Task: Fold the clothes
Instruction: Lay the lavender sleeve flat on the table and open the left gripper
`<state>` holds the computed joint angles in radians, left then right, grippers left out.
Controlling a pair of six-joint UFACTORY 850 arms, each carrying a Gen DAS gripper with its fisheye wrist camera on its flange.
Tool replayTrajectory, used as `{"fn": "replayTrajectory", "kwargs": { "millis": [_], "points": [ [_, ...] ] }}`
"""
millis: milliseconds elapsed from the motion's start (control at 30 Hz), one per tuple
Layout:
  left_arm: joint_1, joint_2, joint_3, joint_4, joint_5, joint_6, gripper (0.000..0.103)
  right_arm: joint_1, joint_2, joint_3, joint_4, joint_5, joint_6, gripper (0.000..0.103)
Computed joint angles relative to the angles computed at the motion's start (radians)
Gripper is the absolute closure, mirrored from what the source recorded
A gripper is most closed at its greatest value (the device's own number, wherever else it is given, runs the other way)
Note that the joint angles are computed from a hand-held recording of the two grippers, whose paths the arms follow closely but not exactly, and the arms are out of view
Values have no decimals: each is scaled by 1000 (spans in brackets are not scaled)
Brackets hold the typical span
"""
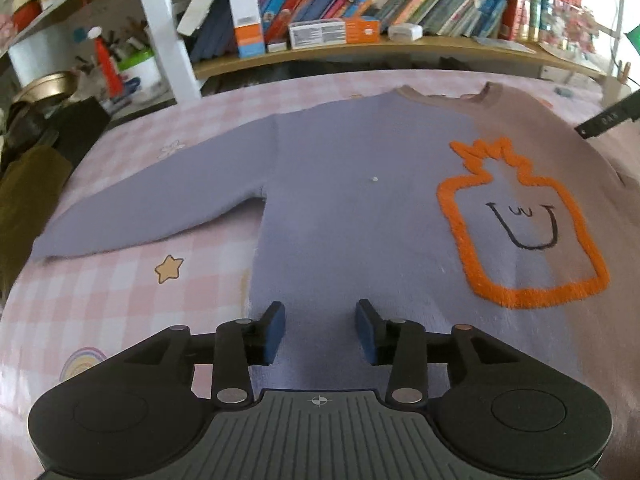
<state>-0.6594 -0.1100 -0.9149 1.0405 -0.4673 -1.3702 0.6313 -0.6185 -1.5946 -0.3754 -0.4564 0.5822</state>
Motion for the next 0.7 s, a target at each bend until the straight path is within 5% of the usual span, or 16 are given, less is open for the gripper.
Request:
{"fn": "replayTrajectory", "kwargs": {
  "millis": [33,67,333,600,633,667,700],
  "points": [
    [-4,-3,-4,-2,-10,-3,63,5,0,1,-53,2,54,89],
    [-7,-7,-9,-6,-19,-4,63,15,-7,-3,-141,-14,135,96],
    [-31,-14,-15,6,-75,-84,56,26,-55,-36,-520,-130,541,98],
    [-49,-26,-26,20,-102,-101,49,24,-107,-84,-660,-204,709,97],
    [-49,-29,-31,14,-108,-93,47,22,-91,-66,-666,-179,736,88],
    [-49,-32,-35,8,-114,-84,46,20,-75,-49,-674,-154,764,65],
    [-50,-33,-39,0,-119,-75,46,18,-59,-31,-684,-128,795,54]
  ]
}}
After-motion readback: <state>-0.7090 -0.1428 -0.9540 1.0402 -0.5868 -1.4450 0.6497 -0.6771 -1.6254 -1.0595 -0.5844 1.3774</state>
